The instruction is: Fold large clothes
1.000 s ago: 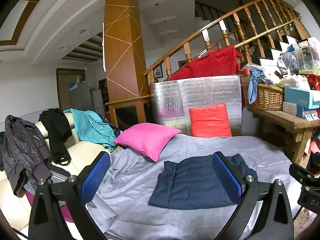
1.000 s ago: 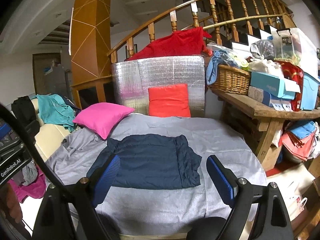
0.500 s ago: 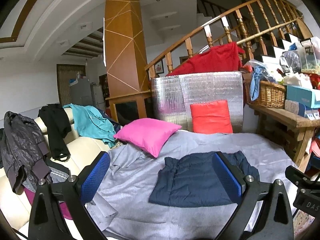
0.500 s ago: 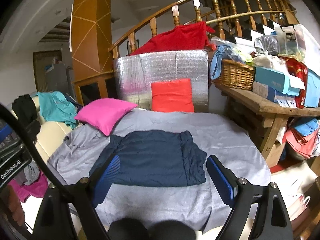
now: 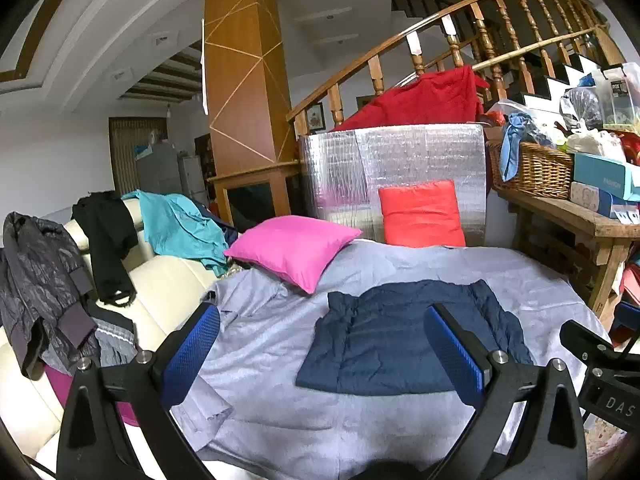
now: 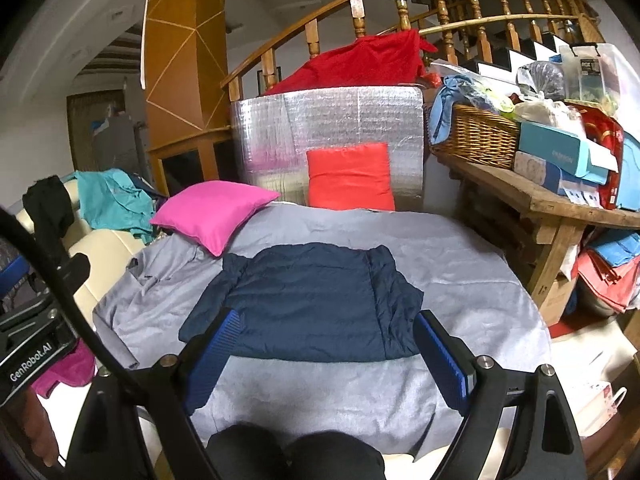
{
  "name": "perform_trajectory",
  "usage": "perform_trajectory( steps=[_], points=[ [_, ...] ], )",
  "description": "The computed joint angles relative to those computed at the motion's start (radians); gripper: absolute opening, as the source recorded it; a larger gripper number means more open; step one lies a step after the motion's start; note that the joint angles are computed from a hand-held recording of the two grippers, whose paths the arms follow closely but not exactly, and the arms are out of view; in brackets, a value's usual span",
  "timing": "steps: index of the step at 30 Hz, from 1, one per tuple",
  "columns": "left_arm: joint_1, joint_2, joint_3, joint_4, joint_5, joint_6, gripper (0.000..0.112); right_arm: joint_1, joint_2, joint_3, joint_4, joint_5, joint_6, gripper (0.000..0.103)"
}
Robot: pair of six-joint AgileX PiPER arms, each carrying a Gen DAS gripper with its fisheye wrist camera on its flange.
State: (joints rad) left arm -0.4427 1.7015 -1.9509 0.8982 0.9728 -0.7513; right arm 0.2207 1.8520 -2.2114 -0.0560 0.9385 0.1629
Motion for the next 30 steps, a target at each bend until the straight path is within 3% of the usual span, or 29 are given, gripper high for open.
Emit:
perform_trajectory(
  steps=[6, 30],
  points=[
    [0.001, -0.042, 0.074, 0.001, -0.015, -0.02, 0.101, 0.016, -0.038, 0.06, -0.038, -0.034, 0.028, 0.091],
    [0.058, -0.032, 0.092, -0.047, -0.031, 0.003, 0.101, 0.032, 0.017, 0.014, -0.029, -0.008, 0.048, 0.091]
  ],
)
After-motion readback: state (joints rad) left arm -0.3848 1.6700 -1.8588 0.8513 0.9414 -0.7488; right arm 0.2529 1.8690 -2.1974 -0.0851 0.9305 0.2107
